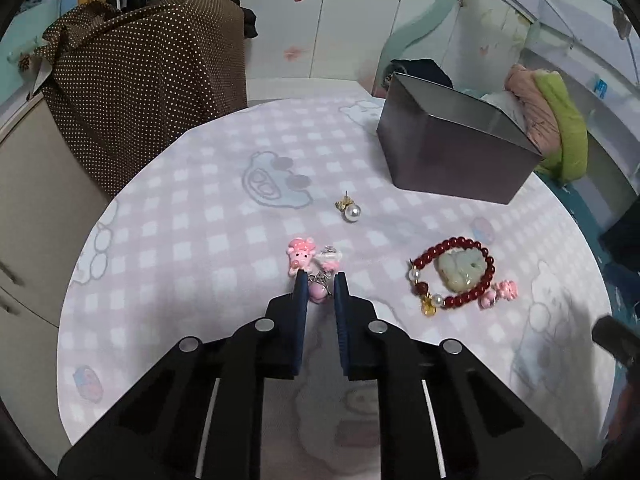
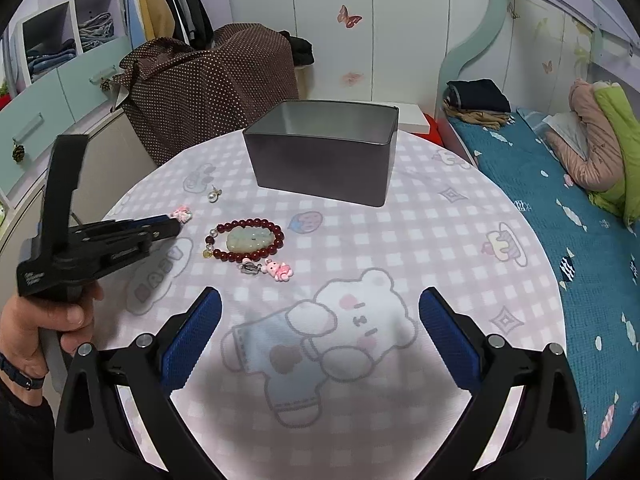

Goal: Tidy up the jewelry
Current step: 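Grasp the pink bunny charm with the right tool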

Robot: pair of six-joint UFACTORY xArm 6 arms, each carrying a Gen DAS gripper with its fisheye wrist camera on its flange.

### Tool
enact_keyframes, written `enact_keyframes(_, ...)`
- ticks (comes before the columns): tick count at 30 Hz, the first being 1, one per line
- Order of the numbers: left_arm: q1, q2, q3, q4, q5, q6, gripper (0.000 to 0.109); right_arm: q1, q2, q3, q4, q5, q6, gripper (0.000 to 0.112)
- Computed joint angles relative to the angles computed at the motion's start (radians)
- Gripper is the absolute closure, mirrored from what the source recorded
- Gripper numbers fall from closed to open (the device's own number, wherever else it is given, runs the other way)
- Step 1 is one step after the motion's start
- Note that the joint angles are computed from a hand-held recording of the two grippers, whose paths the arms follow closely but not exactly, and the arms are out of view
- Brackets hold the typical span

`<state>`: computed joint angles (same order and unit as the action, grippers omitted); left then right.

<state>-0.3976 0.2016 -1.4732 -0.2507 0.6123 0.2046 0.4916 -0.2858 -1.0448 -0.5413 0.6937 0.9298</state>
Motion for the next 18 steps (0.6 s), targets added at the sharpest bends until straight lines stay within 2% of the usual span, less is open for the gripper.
enact_keyframes(4, 0.007, -0.039, 0.047, -0.031, -0.019, 0.028, 0.095, -0.011, 0.024, -0.012, 0.022, -0.001, -0.031, 0.017)
enact_keyframes(14, 0.002, -0.178, 0.193, -0.101, -0.052, 0.094, 0.095, -0.032, 0.148, -0.077, 0.106, -0.013, -0.215, 0.018)
enact_keyframes(16, -0.001, -0.203, 0.219, -0.109, -0.061, 0.095, 0.095, -0.037, 0.171, -0.095, 0.095, -0.016, -0.232, 0.027)
enact_keyframes(18, -0.003, -0.22, 0.232, -0.114, -0.064, 0.094, 0.095, -0.046, 0.198, -0.118, 0.115, -0.024, -0.275, 0.042)
